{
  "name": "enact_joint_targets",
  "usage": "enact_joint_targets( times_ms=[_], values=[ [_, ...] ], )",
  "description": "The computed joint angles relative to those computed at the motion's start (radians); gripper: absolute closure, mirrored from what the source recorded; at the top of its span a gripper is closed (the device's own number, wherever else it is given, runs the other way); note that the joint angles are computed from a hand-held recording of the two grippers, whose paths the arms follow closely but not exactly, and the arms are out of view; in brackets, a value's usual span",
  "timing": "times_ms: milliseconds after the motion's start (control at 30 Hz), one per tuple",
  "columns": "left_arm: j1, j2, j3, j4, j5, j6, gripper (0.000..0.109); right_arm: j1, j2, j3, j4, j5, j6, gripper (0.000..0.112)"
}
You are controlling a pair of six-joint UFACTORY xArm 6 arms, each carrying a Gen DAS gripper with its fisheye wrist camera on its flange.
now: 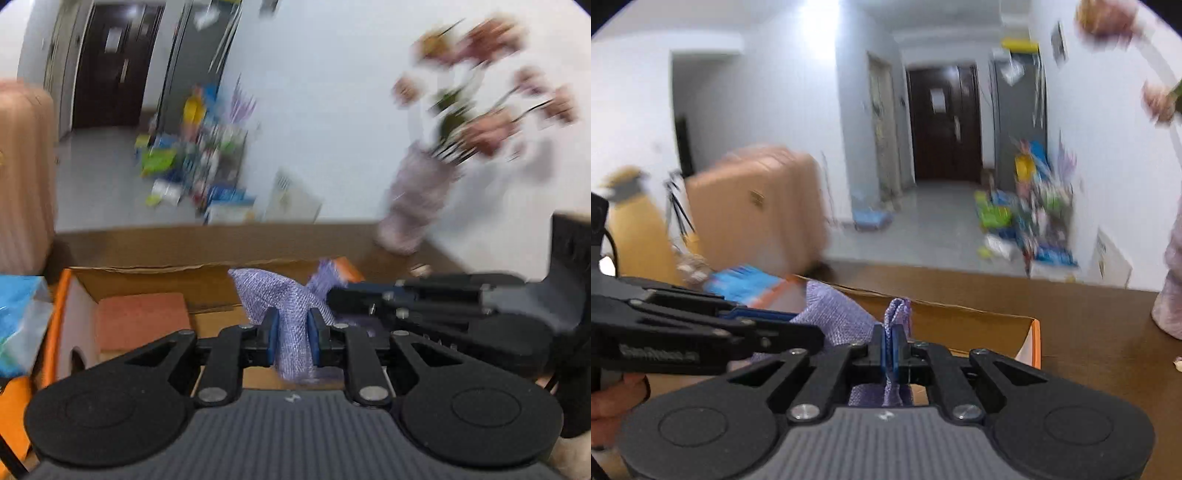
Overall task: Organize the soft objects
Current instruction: 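Carry the purple cloth into the box beside the sponge and release, then reach the left tool to the lilac towel roll and grasp it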
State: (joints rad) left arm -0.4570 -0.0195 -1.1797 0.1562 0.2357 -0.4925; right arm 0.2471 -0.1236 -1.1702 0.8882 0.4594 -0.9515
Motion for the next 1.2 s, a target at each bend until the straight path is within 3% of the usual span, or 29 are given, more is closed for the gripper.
enact_joint_targets(
  times_ms=[67, 167, 267, 333, 400, 567, 700, 800, 900, 1067, 1200],
  values=[
    [0.027, 0.102, -0.088, 0.003, 0.024, -0.001, 0.09, 0.003, 0.16, -0.142, -0.151, 0.005, 0.163, 0.109],
    [0.055, 0.206, -0.21, 0.192, 0.127, -0.171, 0.08, 0.015, 0.32, -0.289, -0.36, -0.003, 0.375, 0.104],
    [0.065, 0.178, -0.158, 0.129, 0.065, -0.126, 0.067, 0.013, 0.374, -0.37, -0.409, 0.086, 0.426, 0.087],
    [0.063, 0.119, -0.09, 0.205, 0.025, -0.148, 0.058, 0.007, 0.34, -0.34, -0.315, 0.066, 0.336, 0.065],
    [0.057, 0.059, -0.046, 0.342, 0.038, -0.251, 0.055, -0.004, 0.283, -0.289, -0.264, 0.035, 0.313, 0.061],
    [0.028, -0.143, 0.096, 0.462, 0.066, -0.374, 0.049, -0.064, 0.071, -0.127, -0.092, 0.065, 0.152, 0.055],
    [-0.041, -0.367, 0.239, 0.712, 0.177, -0.611, 0.038, -0.119, -0.168, 0.07, -0.003, 0.086, 0.017, 0.051],
    [-0.158, -0.549, 0.368, 0.855, 0.314, -0.768, 0.03, -0.181, -0.374, 0.242, 0.101, 0.151, -0.071, 0.043],
    [-0.303, -0.713, 0.495, 0.911, 0.436, -0.851, 0.025, -0.274, -0.604, 0.43, 0.19, 0.294, -0.137, 0.042],
    [-0.641, -0.851, 0.618, 0.998, 0.721, -1.003, 0.015, -0.373, -0.997, 0.74, 0.217, 0.434, -0.156, 0.037],
    [-0.849, -0.862, 0.663, 0.988, 0.868, -1.153, 0.014, -0.554, -1.271, 0.908, 0.222, 0.674, -0.149, 0.037]
  ],
)
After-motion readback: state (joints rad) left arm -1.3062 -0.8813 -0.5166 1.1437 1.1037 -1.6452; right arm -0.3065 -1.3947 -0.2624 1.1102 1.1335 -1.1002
